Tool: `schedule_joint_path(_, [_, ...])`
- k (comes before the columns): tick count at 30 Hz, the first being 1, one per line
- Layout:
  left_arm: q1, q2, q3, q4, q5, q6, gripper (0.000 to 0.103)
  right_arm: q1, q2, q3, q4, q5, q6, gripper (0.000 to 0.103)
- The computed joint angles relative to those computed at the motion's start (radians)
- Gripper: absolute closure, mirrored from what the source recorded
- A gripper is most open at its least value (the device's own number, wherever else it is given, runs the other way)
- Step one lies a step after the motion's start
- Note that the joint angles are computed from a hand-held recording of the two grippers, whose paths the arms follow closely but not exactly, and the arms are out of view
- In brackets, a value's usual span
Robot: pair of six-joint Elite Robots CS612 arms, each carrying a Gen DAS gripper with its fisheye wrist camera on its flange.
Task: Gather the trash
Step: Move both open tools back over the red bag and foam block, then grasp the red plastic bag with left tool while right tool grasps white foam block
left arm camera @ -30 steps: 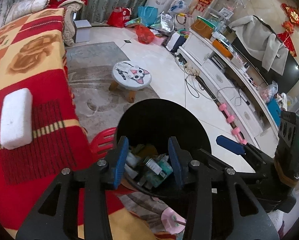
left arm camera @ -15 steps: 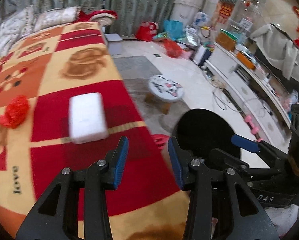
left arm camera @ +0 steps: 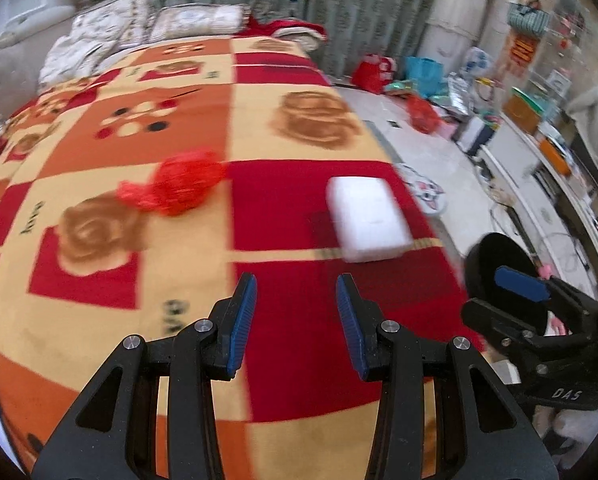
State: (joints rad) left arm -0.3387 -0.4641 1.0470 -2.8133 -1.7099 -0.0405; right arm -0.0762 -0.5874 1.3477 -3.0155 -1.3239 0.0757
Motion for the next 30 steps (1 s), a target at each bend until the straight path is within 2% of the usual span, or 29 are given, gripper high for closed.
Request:
schedule_joint_path(7, [0.050, 0.033, -0.066, 0.054, 0.040, -0.058, 0.063, 0.032, 0.050, -0.107, 0.082, 0.009, -0.051, 0.021])
schedule_joint_path(14, [0.079, 0.099, -0.197, 0.088, -0.006, -0.114, 0.044, 0.045, 0.108, -0.233, 0.167, -0.079, -0.056, 0.021])
schedule_joint_path(18, [0.078, 0.146, -0.292, 0.122, -0.015, -0.088, 0.043, 0.041, 0.146, -0.306, 0.221, -0.097, -0.036, 0.016])
schedule_joint_path(24, [0.065, 0.260, -0.511, 0.243, 0.002, 0.000, 0.043, 0.038, 0.187, -0.379, 0.283, -0.108, -0.036, 0.015])
schedule_joint_path(28, [0.056, 0.370, -0.727, 0.392, 0.011, 0.021, 0.043, 0.036, 0.215, -0.427, 0.319, -0.101, -0.043, 0.015])
schedule_joint_path(30, [0.053, 0.401, -0.785, 0.418, 0.022, 0.018, 0.043, 0.035, 0.224, -0.439, 0.320, -0.090, -0.051, 0.015])
